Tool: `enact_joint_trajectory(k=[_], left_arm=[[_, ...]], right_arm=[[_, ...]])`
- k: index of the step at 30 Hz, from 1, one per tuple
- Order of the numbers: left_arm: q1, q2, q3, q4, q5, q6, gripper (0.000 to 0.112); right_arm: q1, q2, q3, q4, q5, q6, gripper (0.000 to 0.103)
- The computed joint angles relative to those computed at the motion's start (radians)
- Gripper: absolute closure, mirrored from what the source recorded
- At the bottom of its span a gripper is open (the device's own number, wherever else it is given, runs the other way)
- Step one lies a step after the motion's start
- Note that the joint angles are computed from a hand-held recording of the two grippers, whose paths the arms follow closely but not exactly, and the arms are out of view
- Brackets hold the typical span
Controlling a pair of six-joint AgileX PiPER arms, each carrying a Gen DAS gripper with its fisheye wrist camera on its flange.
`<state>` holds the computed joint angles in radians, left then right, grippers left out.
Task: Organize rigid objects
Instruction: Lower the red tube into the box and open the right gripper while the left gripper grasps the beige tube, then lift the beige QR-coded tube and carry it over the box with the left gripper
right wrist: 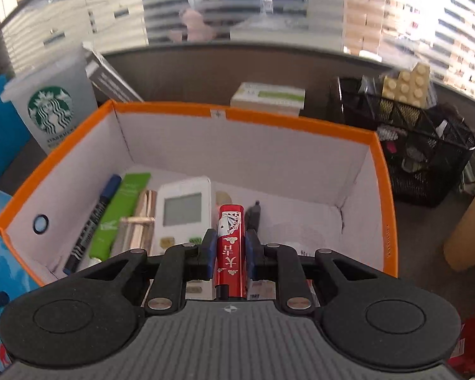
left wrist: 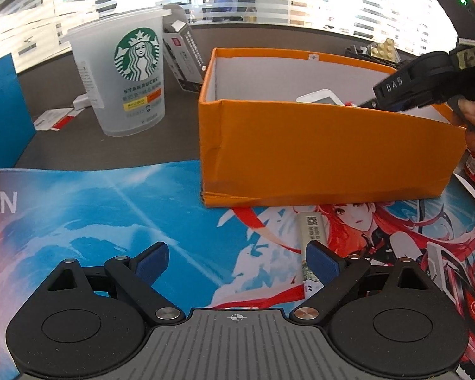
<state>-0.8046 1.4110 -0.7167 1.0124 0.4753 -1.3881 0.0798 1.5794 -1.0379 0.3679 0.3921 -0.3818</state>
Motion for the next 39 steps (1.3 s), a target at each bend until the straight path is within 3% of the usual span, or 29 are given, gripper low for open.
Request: enact_joint_trajectory(k=[5, 9, 12, 15, 19, 22, 24, 26, 28, 30, 33, 39], left_arm=[[0.010, -0.005, 0.005, -0.015, -0.006, 0.010, 0.017], [-0.004, -0.019, 0.023, 0.047, -0.027, -0.055, 0.017], [-0.029, -0.005, 0.038, 0.141, -0.031, -0.156, 0.017], [-0.046, 0.032, 0.028, 0.177, -0.047, -0.194, 0.017], [-0.085, 0.077, 0.021, 0.307, -0.053, -0.332, 0.018], [-0.083, 0.115, 0.006, 0.317, -0.068, -0.350, 0.021], [-0.114, 0.135, 0.008, 0.390, -0.020, -0.418, 0.023], [-0.126, 0.144, 0.021, 0.476, -0.008, -0.512, 0.031], [-0.151, 0.148, 0.042, 0.591, 0.023, -0.618, 0.074], [-0.171, 0.162, 0.038, 0.607, 0.041, -0.617, 0.091], [-0.211, 0.170, 0.033, 0.579, 0.096, -0.612, 0.091], [-0.192, 0.111, 0.048, 0.508, 0.034, -0.550, 0.092]], right_arm=[[-0.005, 0.030, -0.054, -0.040, 0.058, 0.043, 0.082], [0.005, -0.007, -0.008, -0.046, -0.007, 0.055, 0.077], [-0.018, -0.124, 0.110, 0.196, -0.096, -0.170, 0.076], [-0.042, -0.272, 0.244, 0.496, -0.135, -0.470, 0.067], [-0.131, -0.449, 0.402, 0.859, -0.061, -0.842, 0.067], [-0.196, -0.550, 0.480, 0.919, 0.003, -0.915, 0.067], [-0.269, -0.606, 0.518, 0.936, 0.067, -0.947, 0.066], [-0.345, -0.651, 0.551, 0.965, 0.122, -0.985, 0.061], [-0.420, -0.690, 0.579, 0.992, 0.170, -1.019, 0.058], [-0.482, -0.718, 0.599, 1.003, 0.205, -1.035, 0.057], [-0.566, -0.745, 0.619, 1.025, 0.265, -1.061, 0.057], [-0.697, -0.785, 0.641, 1.030, 0.400, -1.081, 0.057]])
